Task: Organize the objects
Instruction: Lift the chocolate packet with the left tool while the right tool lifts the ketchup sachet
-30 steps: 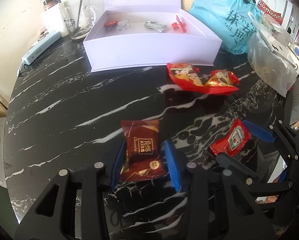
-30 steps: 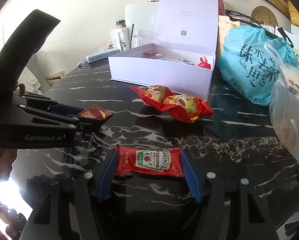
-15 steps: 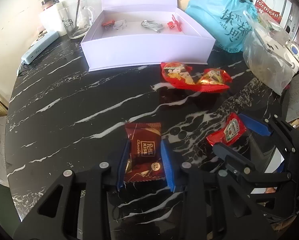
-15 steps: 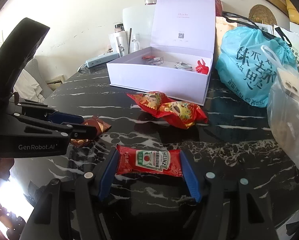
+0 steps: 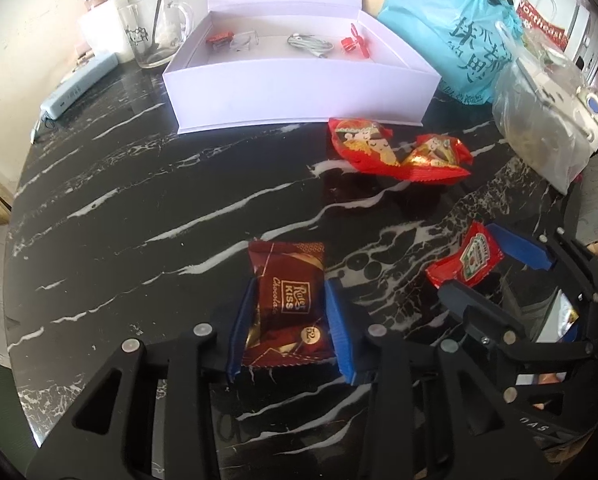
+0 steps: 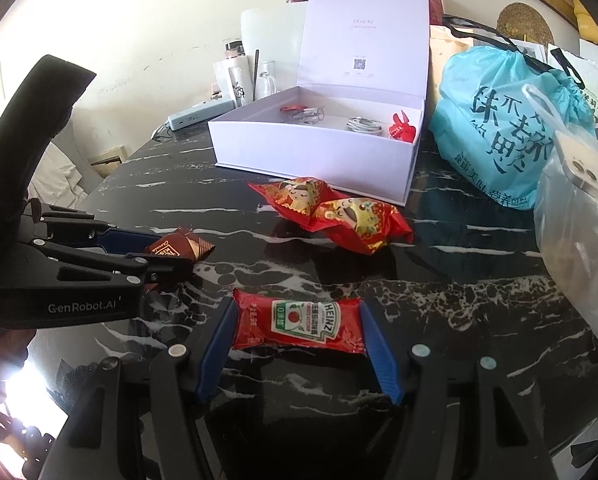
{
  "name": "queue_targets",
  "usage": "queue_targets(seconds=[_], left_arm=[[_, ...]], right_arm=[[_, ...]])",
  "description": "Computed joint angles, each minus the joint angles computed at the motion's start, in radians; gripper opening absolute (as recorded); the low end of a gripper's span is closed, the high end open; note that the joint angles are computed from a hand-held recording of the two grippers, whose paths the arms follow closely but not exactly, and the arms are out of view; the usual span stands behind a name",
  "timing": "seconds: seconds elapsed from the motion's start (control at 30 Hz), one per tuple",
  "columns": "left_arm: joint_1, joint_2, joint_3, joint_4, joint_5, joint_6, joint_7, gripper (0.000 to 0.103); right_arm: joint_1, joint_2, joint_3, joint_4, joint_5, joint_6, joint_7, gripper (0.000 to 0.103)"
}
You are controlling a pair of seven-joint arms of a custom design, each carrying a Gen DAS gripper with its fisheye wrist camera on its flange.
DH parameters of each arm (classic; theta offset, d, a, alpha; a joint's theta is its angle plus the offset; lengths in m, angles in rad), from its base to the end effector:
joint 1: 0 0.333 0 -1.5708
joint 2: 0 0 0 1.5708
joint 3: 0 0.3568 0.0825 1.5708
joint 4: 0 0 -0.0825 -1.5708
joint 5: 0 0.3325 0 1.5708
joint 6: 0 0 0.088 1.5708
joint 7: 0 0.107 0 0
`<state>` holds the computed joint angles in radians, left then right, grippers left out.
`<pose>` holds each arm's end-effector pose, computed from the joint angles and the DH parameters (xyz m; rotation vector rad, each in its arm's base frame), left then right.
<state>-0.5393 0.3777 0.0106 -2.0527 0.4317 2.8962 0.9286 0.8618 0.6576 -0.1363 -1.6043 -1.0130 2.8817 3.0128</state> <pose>0.5142 -0.3299 0.3765 -1.6778 2.2356 -0.5788 0.4817 0.5222 0.3588 -1.9063 1.4726 -0.5369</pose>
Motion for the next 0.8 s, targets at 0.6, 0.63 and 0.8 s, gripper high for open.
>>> queue_targets(seconds=[0.6, 0.63, 0.8], left_arm=[[0.028, -0.018, -0.028, 0.001, -0.038, -0.012, 0.002, 0.032], [0.036, -0.022, -0.034, -0.001, -0.052, -0.009, 0.006, 0.032], [0.036, -0.045, -0.027, -0.002, -0.066, -0.005, 0.001, 0.032]], right_arm=[[-0.007, -0.02, -0.002, 0.015, -0.003, 0.008, -0.018, 0.063], [-0.008, -0.022, -0.001, 0.018, -0.004, 0.009, -0.02, 0.063], [-0.008, -0.029, -0.001, 0.04, -0.012, 0.003, -0.038, 0.063]])
